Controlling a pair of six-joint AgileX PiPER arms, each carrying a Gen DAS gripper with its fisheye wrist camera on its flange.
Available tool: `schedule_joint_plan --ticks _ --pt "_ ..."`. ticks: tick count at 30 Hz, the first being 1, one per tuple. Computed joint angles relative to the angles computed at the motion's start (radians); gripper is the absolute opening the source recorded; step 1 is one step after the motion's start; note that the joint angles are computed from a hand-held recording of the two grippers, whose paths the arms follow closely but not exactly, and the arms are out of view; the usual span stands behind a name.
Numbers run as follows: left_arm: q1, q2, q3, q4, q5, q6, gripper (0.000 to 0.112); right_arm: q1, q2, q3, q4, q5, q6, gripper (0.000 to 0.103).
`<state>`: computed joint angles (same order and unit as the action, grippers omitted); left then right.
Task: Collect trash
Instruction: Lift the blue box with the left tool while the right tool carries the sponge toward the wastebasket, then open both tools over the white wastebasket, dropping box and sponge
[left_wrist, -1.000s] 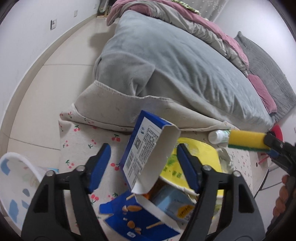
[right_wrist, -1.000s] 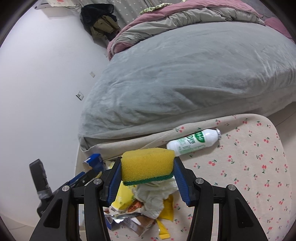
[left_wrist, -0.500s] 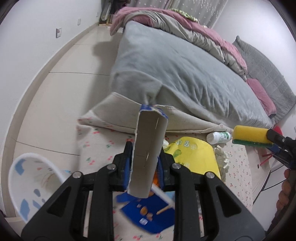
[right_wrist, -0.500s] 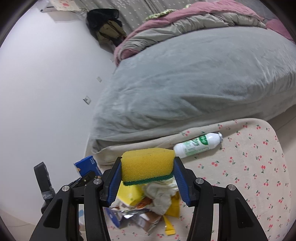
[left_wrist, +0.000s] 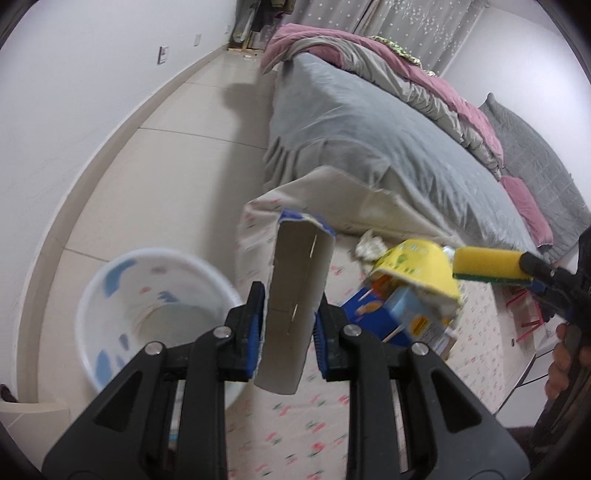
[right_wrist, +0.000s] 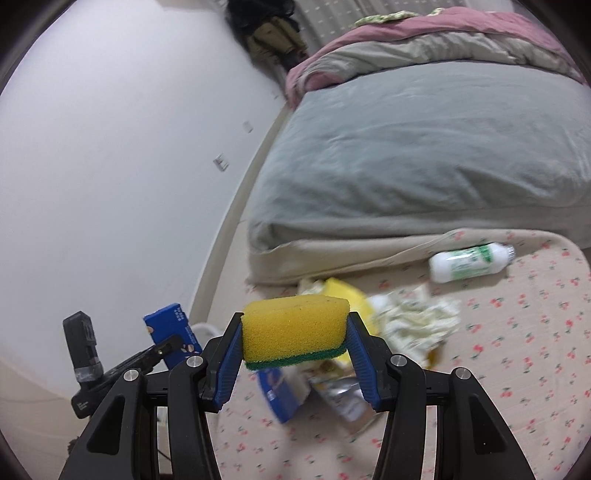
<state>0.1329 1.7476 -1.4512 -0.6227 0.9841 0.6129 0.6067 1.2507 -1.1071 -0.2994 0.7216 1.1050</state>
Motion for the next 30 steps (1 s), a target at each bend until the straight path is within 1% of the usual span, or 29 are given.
schedule_joint_plan --ticks 6,10,16,23,25,26,27,28,30 --pt "0.105 0.007 0.051 0.009 -0.011 0.075 0.026 0.085 0.124 -0.072 0.02 -0.041 -0.007 0.055" --pt "0.165 0.014 0.069 0.012 -0.009 0.104 0.026 0.132 0.244 -0.157 0.066 -0.066 -0.043 0.055" --pt "0.225 0.04 0.06 0.013 -0.001 0.123 0.027 0.174 0.421 -0.31 0.137 -0.063 -0.115 0.055" --pt "0.265 0.07 0.026 0.009 0.016 0.125 0.027 0.196 0.62 -0.503 0.207 -0.043 -0.186 0.057" --pt "0.27 0.076 0.02 0.013 0.022 0.12 0.027 0.201 0.663 -0.545 0.201 -0.041 -0.203 0.059" --pt "0.272 0.081 0.015 0.017 0.026 0.115 0.027 0.206 0.681 -0.569 0.195 -0.032 -0.212 0.065" --pt "0.276 0.085 0.013 0.019 0.029 0.114 0.027 0.211 0.692 -0.587 0.186 -0.022 -0.214 0.073" --pt "0.275 0.088 0.009 0.022 0.03 0.11 0.027 0.218 0.704 -0.608 0.173 -0.01 -0.212 0.076" --pt "0.28 0.099 0.001 0.026 0.035 0.112 0.027 0.223 0.713 -0.623 0.156 -0.003 -0.213 0.078"
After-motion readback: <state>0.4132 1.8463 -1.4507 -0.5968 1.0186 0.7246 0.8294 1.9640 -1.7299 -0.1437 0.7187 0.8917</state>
